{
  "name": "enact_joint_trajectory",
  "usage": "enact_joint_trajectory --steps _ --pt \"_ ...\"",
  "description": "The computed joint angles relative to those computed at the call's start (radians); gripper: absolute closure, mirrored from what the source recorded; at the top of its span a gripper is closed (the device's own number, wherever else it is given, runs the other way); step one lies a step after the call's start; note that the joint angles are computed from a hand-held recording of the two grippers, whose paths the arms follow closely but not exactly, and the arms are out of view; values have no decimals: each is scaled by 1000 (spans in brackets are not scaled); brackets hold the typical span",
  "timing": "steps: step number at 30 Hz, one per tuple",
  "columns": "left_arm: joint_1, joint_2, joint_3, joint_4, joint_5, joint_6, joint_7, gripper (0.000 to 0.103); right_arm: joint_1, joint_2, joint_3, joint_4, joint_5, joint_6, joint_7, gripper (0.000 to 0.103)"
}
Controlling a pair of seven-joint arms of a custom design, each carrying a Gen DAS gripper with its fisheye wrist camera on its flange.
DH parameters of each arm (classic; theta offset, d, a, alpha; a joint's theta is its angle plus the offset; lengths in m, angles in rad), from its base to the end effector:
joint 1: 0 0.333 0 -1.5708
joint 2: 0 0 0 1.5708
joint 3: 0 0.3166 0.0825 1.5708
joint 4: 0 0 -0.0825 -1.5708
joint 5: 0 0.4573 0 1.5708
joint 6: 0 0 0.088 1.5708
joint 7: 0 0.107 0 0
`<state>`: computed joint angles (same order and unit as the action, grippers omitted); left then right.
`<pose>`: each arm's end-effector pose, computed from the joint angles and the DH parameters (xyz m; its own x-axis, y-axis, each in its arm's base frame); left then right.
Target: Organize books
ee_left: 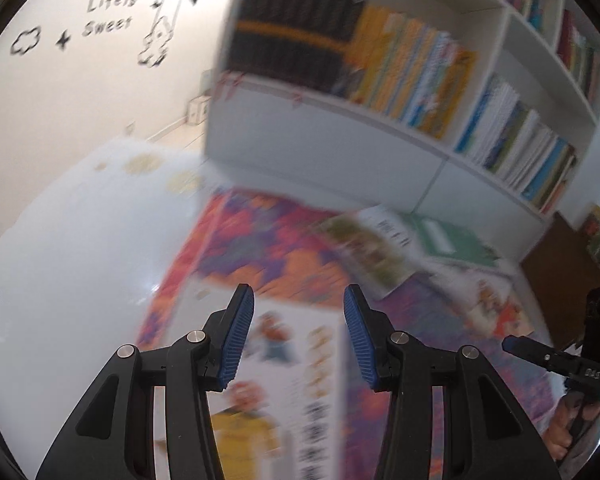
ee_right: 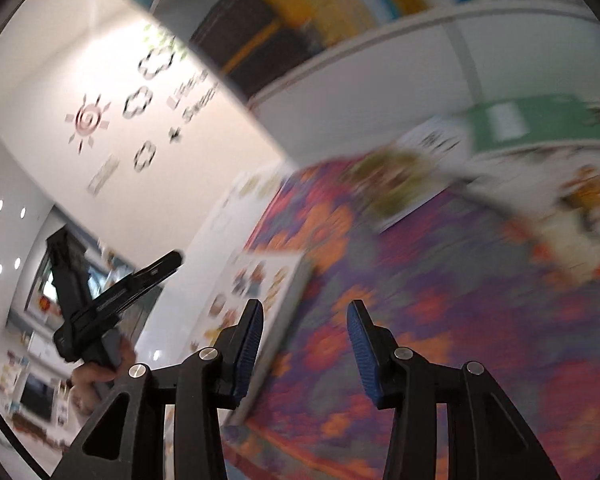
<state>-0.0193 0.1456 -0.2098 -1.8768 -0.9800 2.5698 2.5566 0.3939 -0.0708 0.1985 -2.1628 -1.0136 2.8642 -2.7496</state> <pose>0.6882 -0.1413 0.4587 -0.5657 -0.7742 0.2837 -0.6514 0.2086 -0.7295 0.4894 0.3877 0.4591 -0.1984 -0.8084 -0.5542 -0.6114 0.5440 -0.5746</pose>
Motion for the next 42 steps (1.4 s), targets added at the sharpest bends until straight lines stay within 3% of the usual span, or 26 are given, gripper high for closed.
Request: enact_joint_trajectory --steps 3,7,10,15,18,20,23,27,29,31,36,39,42 --pt "-27 8 -25 51 -19 -24 -28 60 -42 -159 11 -129 -53 -46 108 61" --pt "-90 82 -79 119 -45 93 -14 60 -123 -347 39 -296 -57 -65 205 61" --pt "-118 187 -125 184 -15 95 -15 60 -190 -410 65 -374 -59 -48 255 61" --pt "-199 395 -136 314 173 150 -138 60 -379 -371 166 -386 -215 65 420 61" --pt "-207 503 -153 416 225 155 -206 60 -461 -271 207 -305 -477 85 604 61" --pt "-225 549 -150 477 291 156 -244 60 -460 -225 199 -272 -579 58 652 61" --pt "-263 579 -134 503 401 203 -274 60 -438 -140 179 -225 -599 -24 628 61" --pt "-300 607 -97 529 525 175 -370 60 -386 -65 128 -200 -489 -26 489 61" --pt "-279 599 -121 506 537 212 -382 58 -354 -46 112 -185 -455 -55 418 61" --pt "-257 610 -146 518 553 189 -398 58 -328 -25 89 -170 -446 -49 376 60" --pt "-193 622 -229 514 579 172 -371 42 -273 -16 28 -167 -495 -40 422 60" --pt "-188 625 -236 516 594 169 -376 41 -236 -10 -7 -163 -487 -41 400 58" --pt "-136 652 -301 542 546 109 -312 41 -201 -2 -45 -155 -496 -27 394 58"
